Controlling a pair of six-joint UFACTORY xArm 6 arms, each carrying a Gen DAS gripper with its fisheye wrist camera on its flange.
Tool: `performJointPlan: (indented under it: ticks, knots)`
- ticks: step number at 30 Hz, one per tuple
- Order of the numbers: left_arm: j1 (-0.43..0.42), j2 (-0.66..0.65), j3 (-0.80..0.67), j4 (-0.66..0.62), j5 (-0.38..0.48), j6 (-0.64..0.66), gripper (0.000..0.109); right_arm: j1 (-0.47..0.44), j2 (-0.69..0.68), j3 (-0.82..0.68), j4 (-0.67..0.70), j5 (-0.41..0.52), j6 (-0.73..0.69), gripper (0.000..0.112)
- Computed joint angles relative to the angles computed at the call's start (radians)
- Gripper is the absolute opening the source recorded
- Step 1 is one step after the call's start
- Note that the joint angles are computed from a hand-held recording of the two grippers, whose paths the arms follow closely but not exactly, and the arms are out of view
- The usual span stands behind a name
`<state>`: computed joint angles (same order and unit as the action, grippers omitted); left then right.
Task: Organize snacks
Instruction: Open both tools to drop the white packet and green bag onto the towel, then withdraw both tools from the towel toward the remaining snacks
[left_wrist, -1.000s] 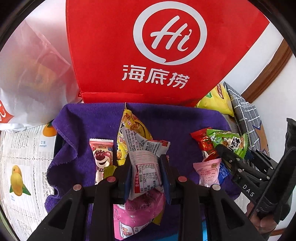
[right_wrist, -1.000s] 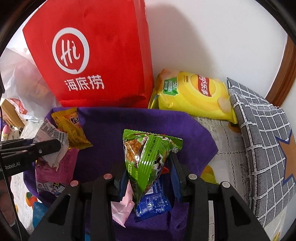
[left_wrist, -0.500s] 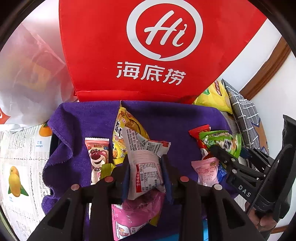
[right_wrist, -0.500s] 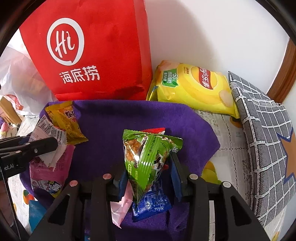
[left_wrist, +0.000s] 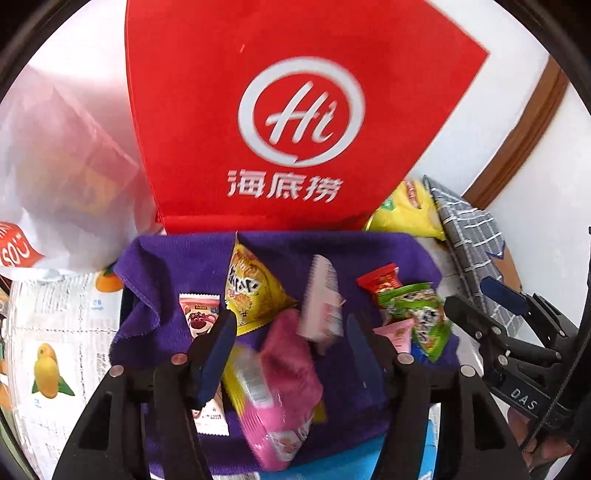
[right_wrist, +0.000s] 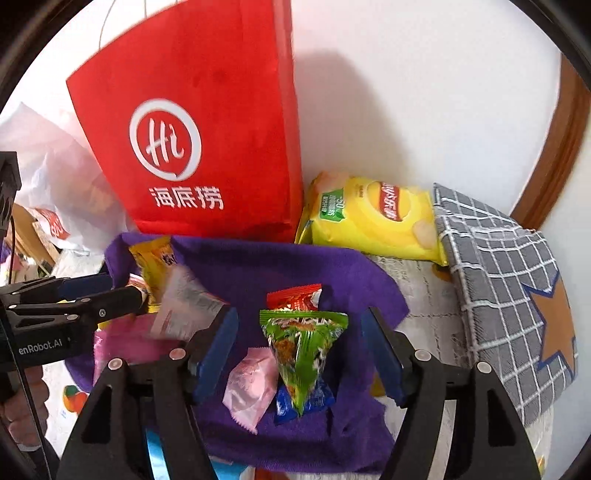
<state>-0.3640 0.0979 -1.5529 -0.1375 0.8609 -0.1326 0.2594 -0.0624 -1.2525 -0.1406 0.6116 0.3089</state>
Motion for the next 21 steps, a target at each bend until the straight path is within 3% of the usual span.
performJointPlan:
  ticks: [9, 14, 17, 21]
  knots:
    - [-0.024, -0.132, 0.079, 0.081, -0.026, -0.050, 0.062, 0.029, -0.214, 0.142, -0.150, 0.015, 0.136, 0.075]
    - [-0.041, -0.282, 0.205, 0.178, -0.019, -0.122, 0.062, 0.051, -0.341, 0.248, -0.149, 0.011, 0.162, 0.075]
    - [-0.045, -0.368, 0.274, 0.197, 0.000, -0.147, 0.062, 0.081, -0.414, 0.302, -0.183, 0.054, 0.216, 0.075]
    - [-0.047, -0.475, 0.361, 0.193, 0.022, -0.168, 0.062, 0.111, -0.493, 0.371, -0.102, 0.096, 0.179, 0.065]
